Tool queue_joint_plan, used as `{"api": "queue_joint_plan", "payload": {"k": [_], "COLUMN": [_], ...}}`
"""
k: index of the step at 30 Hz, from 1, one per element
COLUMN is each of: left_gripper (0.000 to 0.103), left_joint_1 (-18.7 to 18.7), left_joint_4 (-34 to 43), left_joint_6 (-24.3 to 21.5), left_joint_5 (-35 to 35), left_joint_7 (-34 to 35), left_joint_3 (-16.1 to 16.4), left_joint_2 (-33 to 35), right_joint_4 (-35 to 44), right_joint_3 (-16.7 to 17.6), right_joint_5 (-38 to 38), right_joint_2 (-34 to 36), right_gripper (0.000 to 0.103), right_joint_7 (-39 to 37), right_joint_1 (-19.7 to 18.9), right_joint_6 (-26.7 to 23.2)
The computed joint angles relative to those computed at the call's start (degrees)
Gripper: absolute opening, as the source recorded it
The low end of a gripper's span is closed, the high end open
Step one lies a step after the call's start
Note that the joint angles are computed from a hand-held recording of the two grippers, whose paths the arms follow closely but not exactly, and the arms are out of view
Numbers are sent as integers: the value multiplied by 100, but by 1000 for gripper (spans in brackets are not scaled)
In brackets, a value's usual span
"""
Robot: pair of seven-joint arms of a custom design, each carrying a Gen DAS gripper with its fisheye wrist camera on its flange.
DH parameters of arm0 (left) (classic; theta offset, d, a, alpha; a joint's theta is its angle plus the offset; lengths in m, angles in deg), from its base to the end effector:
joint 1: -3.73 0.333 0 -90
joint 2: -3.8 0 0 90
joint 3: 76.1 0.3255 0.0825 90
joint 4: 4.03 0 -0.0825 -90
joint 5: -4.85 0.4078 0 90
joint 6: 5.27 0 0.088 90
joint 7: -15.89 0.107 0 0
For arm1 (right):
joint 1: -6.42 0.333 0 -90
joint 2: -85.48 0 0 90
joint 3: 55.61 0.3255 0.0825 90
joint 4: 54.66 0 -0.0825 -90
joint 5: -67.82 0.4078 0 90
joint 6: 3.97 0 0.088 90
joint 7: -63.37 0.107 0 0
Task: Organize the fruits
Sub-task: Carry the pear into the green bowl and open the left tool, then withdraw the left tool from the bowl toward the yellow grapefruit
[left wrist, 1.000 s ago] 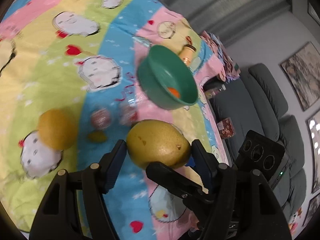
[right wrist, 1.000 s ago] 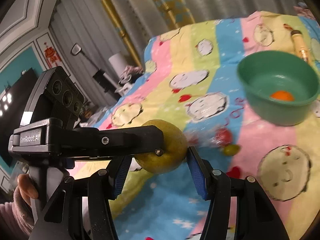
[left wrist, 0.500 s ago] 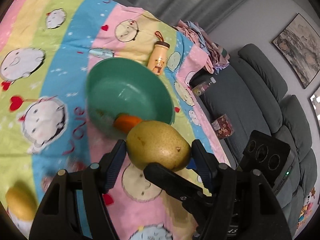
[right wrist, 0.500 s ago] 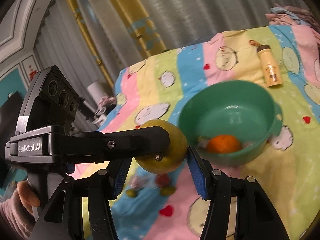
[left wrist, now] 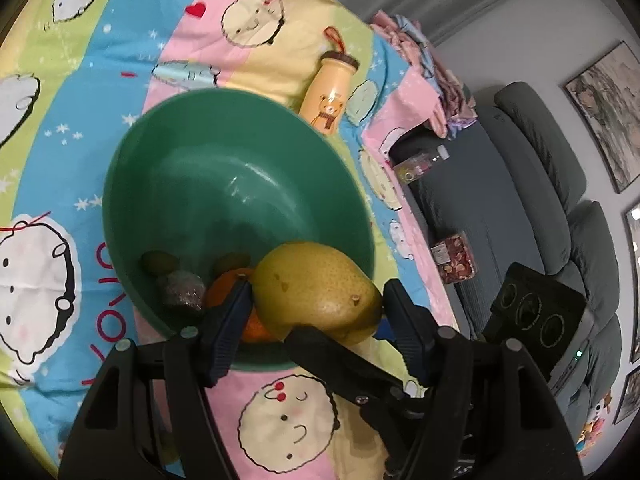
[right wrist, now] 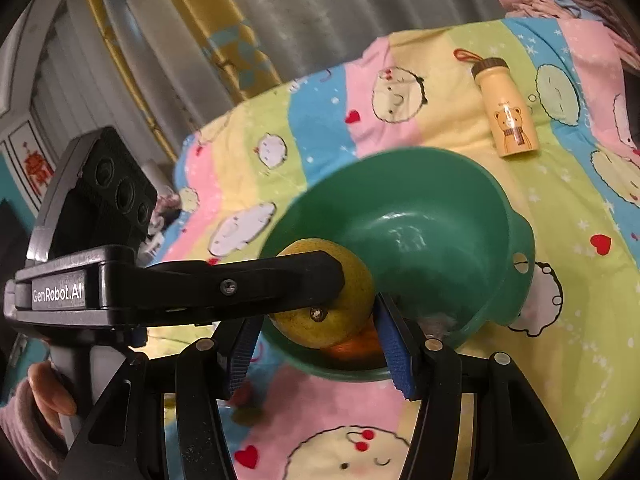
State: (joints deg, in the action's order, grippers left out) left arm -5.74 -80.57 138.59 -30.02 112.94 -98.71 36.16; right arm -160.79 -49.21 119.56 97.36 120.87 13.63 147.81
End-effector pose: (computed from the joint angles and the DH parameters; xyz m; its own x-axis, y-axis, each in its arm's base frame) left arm 0.7053 -0.3445 0.4946 -0.3001 -0.6935 0.6550 -0.8966 -0.0292 -0.4418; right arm 0.6613 0.1335 0.4671 0.2560 -0.8472 -0.4655 -0.8061 0.0787 -0.5865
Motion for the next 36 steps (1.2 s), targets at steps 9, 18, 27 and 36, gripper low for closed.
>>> {"api": "queue_joint_plan", "payload": {"k": [9, 18, 27, 36], "left_gripper": [76, 84, 86, 86], "left_joint_1": [-227, -101, 413, 325], "left_joint_4": [567, 319, -1600, -3491], "left_joint_6": [-388, 107, 1045, 1587], "left_joint_5": [500, 742, 43, -301], "left_joint_7": [-597, -870, -371, -478], "left_joint_3": [250, 264, 298, 798], "left_joint_2": [310, -13, -1484, -2770], "right_joint_4": [76, -172, -334, -640], "right_joint_3": [36, 10, -48, -60], "right_joint_5": [-291, -281, -345, -115], "right_joint_2": [128, -84, -319, -706], "right_gripper": [59, 73, 74, 74], "right_joint_7": [196, 600, 773, 408], "right_joint_1": [-9, -70, -88, 135], "right_joint_6": [220, 935, 1174, 1205]}}
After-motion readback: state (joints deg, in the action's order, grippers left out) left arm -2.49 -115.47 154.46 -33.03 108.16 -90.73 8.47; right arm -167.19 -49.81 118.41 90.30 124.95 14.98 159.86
